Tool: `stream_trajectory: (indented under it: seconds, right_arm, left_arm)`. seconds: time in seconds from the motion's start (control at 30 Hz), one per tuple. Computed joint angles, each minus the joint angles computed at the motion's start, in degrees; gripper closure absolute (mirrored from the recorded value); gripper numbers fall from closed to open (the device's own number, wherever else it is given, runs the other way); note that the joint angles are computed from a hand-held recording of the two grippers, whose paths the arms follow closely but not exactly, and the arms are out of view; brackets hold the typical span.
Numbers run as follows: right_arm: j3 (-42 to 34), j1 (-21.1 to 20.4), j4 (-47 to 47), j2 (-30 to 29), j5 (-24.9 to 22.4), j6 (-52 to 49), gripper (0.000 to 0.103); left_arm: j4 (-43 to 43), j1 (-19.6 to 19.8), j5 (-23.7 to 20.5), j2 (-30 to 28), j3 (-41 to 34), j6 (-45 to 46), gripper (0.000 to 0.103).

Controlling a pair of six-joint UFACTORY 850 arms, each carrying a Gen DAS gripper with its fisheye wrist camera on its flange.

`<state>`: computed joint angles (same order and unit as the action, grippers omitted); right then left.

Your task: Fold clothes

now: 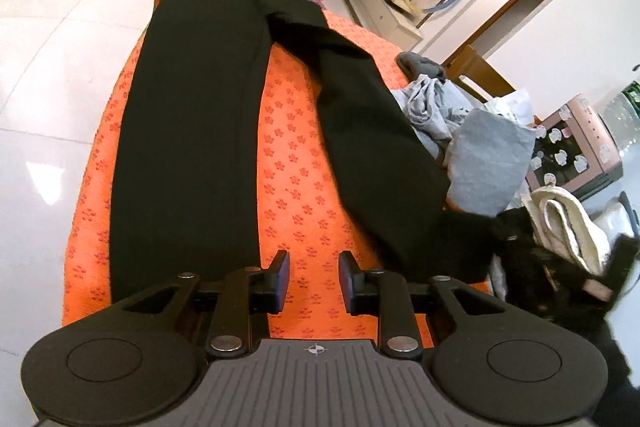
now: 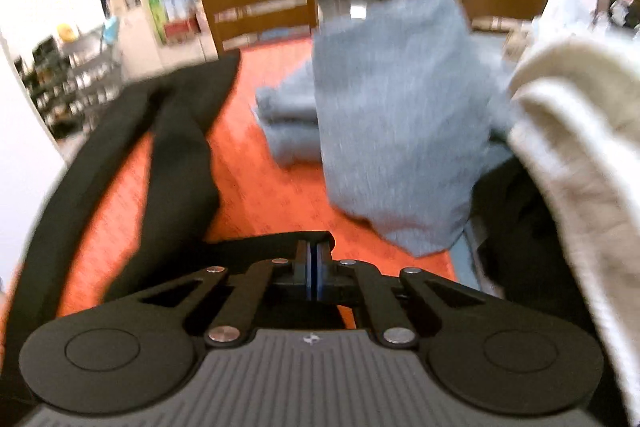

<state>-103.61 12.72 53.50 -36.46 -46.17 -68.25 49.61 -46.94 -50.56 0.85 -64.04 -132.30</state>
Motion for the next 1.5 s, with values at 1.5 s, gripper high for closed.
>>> stream_trajectory:
  seconds: [1.5]
  right_arm:
    - [48.32, -11.54, -6.93, 39.7, -17.8, -6.94, 0.073]
  left_arm:
    - [-3.4, -24.8, -8.09, -2.33, 4.39, -10.18, 0.061]
